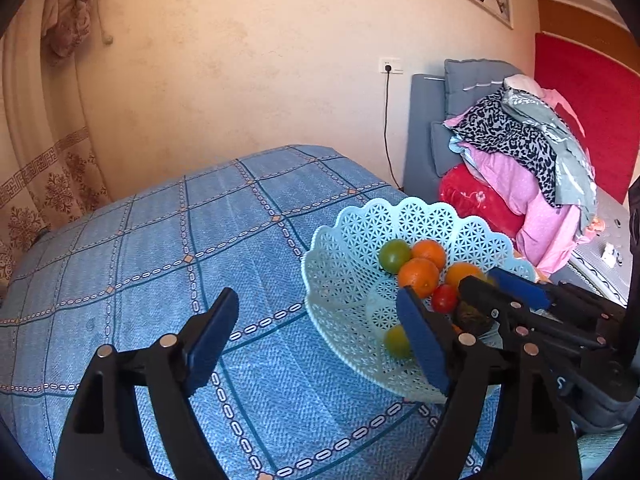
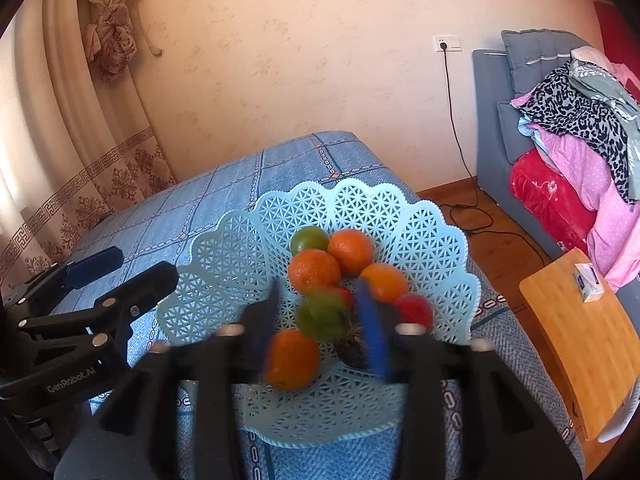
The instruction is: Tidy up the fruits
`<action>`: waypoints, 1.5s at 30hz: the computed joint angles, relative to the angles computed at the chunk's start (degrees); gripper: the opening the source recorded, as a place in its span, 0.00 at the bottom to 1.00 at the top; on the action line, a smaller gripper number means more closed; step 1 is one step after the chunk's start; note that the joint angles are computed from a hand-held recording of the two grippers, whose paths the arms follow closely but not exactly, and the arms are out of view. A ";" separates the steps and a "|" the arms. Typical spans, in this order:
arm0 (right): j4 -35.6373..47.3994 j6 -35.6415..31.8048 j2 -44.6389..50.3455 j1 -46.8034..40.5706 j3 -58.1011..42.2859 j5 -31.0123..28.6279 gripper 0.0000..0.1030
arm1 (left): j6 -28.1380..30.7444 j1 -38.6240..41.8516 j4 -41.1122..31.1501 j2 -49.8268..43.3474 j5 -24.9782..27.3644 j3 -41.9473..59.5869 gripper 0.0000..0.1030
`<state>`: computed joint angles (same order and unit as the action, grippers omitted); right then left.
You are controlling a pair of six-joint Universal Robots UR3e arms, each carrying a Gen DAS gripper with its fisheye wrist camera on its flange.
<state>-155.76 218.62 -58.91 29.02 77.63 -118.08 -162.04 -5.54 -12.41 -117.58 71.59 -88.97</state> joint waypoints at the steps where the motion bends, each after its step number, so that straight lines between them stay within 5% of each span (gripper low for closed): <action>1: -0.18 0.53 0.11 0.48 -0.01 -1.83 0.64 | -0.24 0.09 -0.16 -0.01 0.14 0.07 0.85; 12: -0.73 2.92 -2.46 1.42 2.80 -5.51 0.71 | -2.16 0.89 4.39 0.76 3.99 -2.58 0.89; 19: 1.33 5.32 -2.88 3.88 2.67 -9.87 0.92 | -2.13 1.44 7.87 1.79 6.80 -5.33 0.93; 24: 3.29 6.93 -2.15 5.83 1.29 -13.15 0.96 | -1.97 2.55 12.42 3.42 7.01 -9.39 0.95; 45: 19.84 13.75 3.52 11.38 -9.70 -25.43 0.97 | -1.43 3.63 19.85 5.88 7.82 -16.96 0.95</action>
